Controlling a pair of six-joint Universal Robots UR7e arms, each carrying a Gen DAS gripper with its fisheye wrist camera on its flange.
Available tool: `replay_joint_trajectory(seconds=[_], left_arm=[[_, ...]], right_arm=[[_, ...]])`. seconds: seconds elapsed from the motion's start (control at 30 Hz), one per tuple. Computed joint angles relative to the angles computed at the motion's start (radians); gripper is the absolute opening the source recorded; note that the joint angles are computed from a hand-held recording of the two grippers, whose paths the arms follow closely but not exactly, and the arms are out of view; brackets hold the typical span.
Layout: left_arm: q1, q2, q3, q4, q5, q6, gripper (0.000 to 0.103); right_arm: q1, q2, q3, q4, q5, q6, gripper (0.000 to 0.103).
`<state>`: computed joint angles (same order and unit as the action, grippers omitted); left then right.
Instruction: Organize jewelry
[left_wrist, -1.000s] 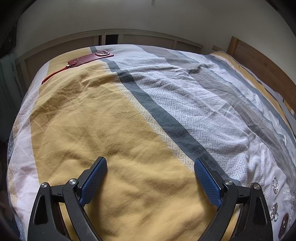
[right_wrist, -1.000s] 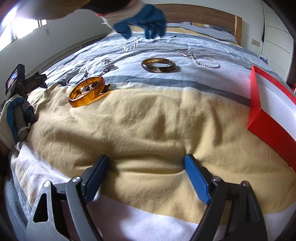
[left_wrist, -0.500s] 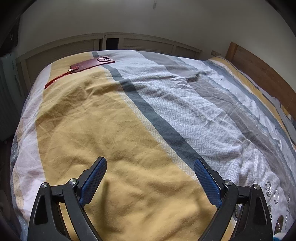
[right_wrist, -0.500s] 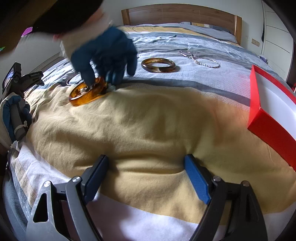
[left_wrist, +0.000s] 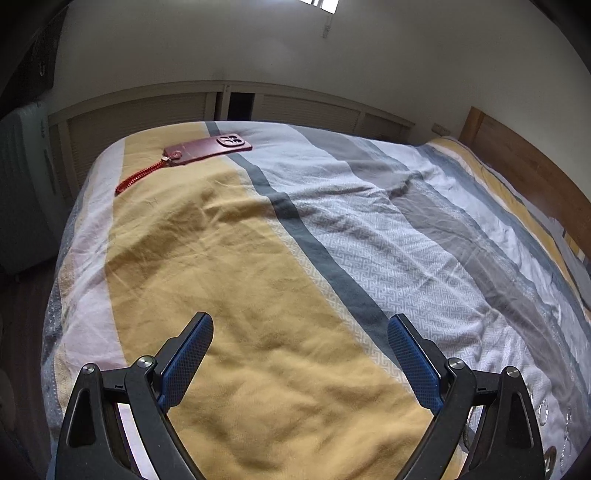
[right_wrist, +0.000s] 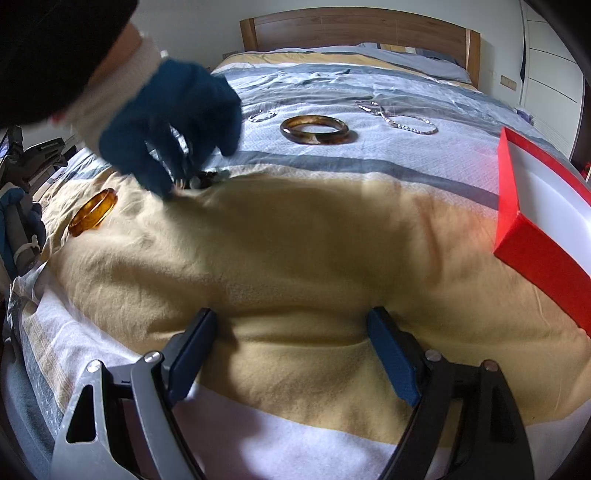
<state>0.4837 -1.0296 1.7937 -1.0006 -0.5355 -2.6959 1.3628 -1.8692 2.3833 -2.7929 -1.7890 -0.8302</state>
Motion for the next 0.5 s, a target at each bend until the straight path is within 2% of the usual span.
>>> replay_joint_trajectory(seconds=[0.1, 0.5], left_arm=[[0.009, 0.001, 0.008, -0.038, 0.000, 0.045, 0.094], [0.031, 0.026, -0.006, -0.061, 0.011, 0.085, 0.094]], right_arm=[[0.000, 0.000, 0.002, -0.003, 0.000, -0.002, 0.083], [0.000, -0.001, 0.006, -0.008, 0.001, -0.002, 0.083]])
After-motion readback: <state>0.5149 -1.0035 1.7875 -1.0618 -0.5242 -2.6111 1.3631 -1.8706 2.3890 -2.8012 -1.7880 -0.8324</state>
